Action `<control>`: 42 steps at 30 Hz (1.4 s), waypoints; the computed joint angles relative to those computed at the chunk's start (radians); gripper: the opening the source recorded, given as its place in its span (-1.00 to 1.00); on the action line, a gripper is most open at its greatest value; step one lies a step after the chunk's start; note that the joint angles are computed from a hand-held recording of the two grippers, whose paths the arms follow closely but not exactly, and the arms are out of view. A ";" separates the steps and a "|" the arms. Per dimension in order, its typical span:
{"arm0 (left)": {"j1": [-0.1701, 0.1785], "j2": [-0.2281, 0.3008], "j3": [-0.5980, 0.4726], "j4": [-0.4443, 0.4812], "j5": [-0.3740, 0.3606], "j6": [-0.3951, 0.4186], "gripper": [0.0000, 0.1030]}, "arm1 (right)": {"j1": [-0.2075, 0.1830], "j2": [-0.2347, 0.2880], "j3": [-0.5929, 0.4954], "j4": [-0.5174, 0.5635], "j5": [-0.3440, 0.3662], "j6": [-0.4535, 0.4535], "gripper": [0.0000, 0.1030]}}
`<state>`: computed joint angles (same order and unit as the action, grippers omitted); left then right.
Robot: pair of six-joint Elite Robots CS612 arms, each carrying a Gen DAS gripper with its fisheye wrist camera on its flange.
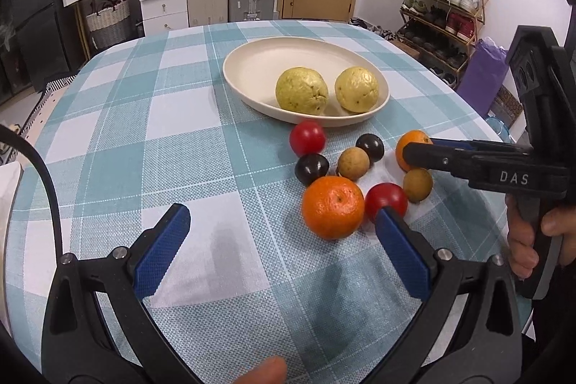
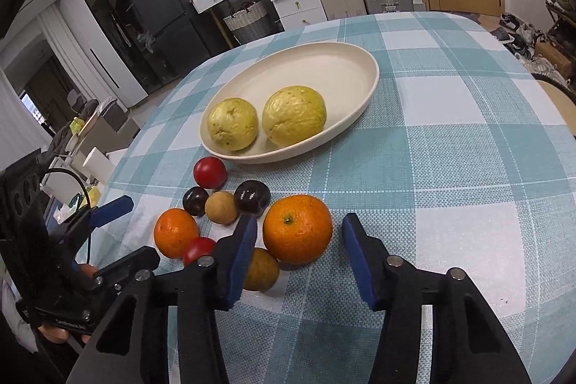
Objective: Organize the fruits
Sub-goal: 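Move the right tool to the large orange and close around it, then lift the orange with the right tool and carry it over the plate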
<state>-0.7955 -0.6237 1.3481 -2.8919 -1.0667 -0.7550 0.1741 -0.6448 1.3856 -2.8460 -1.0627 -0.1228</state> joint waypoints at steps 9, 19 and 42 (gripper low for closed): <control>0.004 0.005 -0.018 0.056 -0.024 -0.006 0.99 | 0.004 0.003 -0.008 0.008 -0.004 0.000 -0.20; 0.013 0.015 -0.037 0.071 -0.064 -0.002 0.99 | 0.001 0.001 0.004 -0.033 -0.003 0.006 -0.23; 0.017 0.025 -0.029 -0.051 -0.170 0.094 -0.29 | -0.007 -0.007 0.022 -0.087 0.023 0.015 -0.23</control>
